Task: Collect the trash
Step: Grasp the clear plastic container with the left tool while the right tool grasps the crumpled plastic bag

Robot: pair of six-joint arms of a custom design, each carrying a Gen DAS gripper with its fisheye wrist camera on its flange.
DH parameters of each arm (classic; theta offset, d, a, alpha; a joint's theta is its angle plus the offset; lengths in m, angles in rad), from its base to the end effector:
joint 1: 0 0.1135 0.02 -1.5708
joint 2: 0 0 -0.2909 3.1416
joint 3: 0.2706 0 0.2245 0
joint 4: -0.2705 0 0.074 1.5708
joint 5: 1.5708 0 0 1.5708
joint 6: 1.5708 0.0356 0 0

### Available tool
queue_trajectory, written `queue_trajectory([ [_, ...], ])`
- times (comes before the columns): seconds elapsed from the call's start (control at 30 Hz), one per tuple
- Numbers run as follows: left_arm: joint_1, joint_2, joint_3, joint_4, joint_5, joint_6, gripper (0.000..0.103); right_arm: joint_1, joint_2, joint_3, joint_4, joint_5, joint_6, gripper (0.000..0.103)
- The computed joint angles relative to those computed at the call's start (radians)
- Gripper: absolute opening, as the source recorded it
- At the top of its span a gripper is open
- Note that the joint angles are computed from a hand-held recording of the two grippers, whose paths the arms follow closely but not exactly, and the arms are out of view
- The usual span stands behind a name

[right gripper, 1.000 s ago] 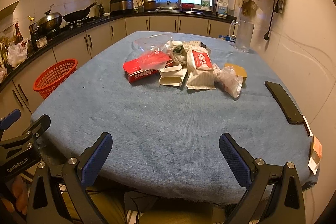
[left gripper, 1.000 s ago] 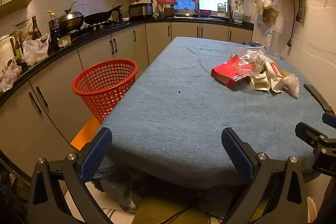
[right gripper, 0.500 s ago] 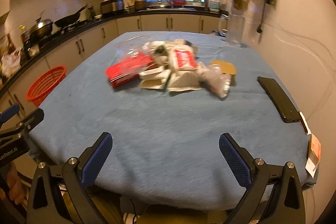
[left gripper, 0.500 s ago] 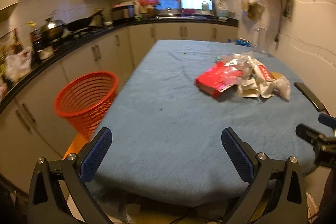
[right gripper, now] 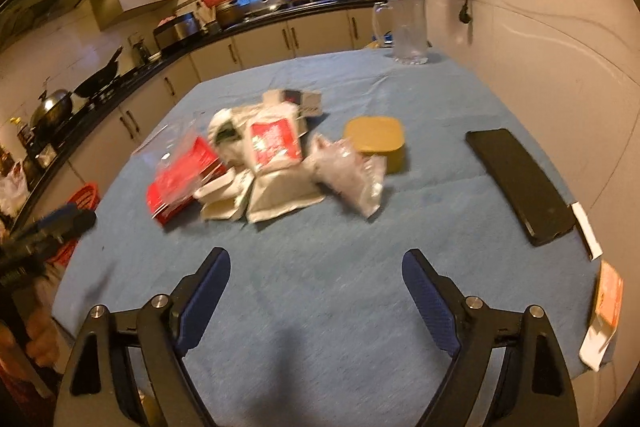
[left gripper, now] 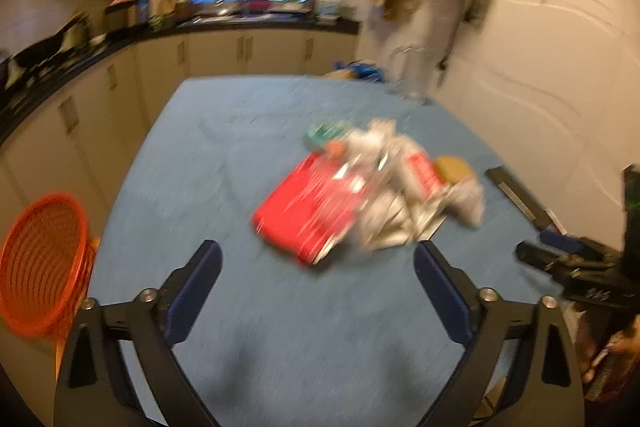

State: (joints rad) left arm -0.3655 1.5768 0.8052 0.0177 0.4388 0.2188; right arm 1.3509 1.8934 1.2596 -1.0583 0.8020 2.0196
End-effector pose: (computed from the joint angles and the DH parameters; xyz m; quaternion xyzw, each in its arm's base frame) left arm 0.2711 -0.1200 0.2239 0.3408 0.8329 -0.2276 0.3720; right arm 0.0926 0.2971 0.2116 0.2792 0.8758 -0.0109 0.3934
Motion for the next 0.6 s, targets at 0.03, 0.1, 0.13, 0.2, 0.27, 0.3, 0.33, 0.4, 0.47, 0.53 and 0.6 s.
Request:
queue_trajectory([
  [0.03, -0.014, 0.019, 0.057, -0.045, 0.039, 0.035, 0.095, -0.006, -0.019, -0.023, 0.018, 0.0, -0.004, 0.091],
  [0.1, -0.054, 0.039, 0.108, -0.041, -0.005, 0.047, 0.092, -0.017, -0.06, -0.073, 0.058, -0.002, -0.005, 0.091],
  [0.13, -0.073, 0.05, 0.131, -0.046, -0.027, 0.064, 0.091, -0.023, -0.079, -0.093, 0.064, 0.001, 0.003, 0.091],
  [0.2, -0.109, 0.089, 0.181, -0.064, -0.031, 0.146, 0.083, -0.031, -0.099, -0.112, 0.053, 0.006, 0.014, 0.091],
  [0.27, -0.138, 0.13, 0.225, -0.097, -0.05, 0.218, 0.068, -0.038, -0.113, -0.129, 0.048, 0.008, 0.021, 0.091],
  [0.3, -0.149, 0.156, 0.258, -0.135, -0.043, 0.248, 0.054, -0.042, -0.121, -0.14, 0.051, 0.006, 0.023, 0.091],
  [0.33, -0.157, 0.182, 0.297, -0.18, -0.037, 0.276, 0.048, -0.045, -0.129, -0.15, 0.058, 0.004, 0.021, 0.091],
  [0.4, -0.175, 0.226, 0.363, -0.257, -0.042, 0.321, 0.045, -0.059, -0.149, -0.182, 0.084, -0.003, 0.005, 0.091],
  [0.47, -0.197, 0.249, 0.385, -0.261, -0.075, 0.341, 0.045, -0.067, -0.167, -0.207, 0.097, -0.005, 0.002, 0.091],
  [0.53, -0.201, 0.264, 0.405, -0.287, -0.085, 0.351, 0.044, -0.084, -0.188, -0.234, 0.122, -0.008, -0.016, 0.091],
  [0.6, -0.214, 0.286, 0.419, -0.299, -0.125, 0.344, 0.027, -0.101, -0.202, -0.254, 0.159, -0.011, -0.057, 0.091],
])
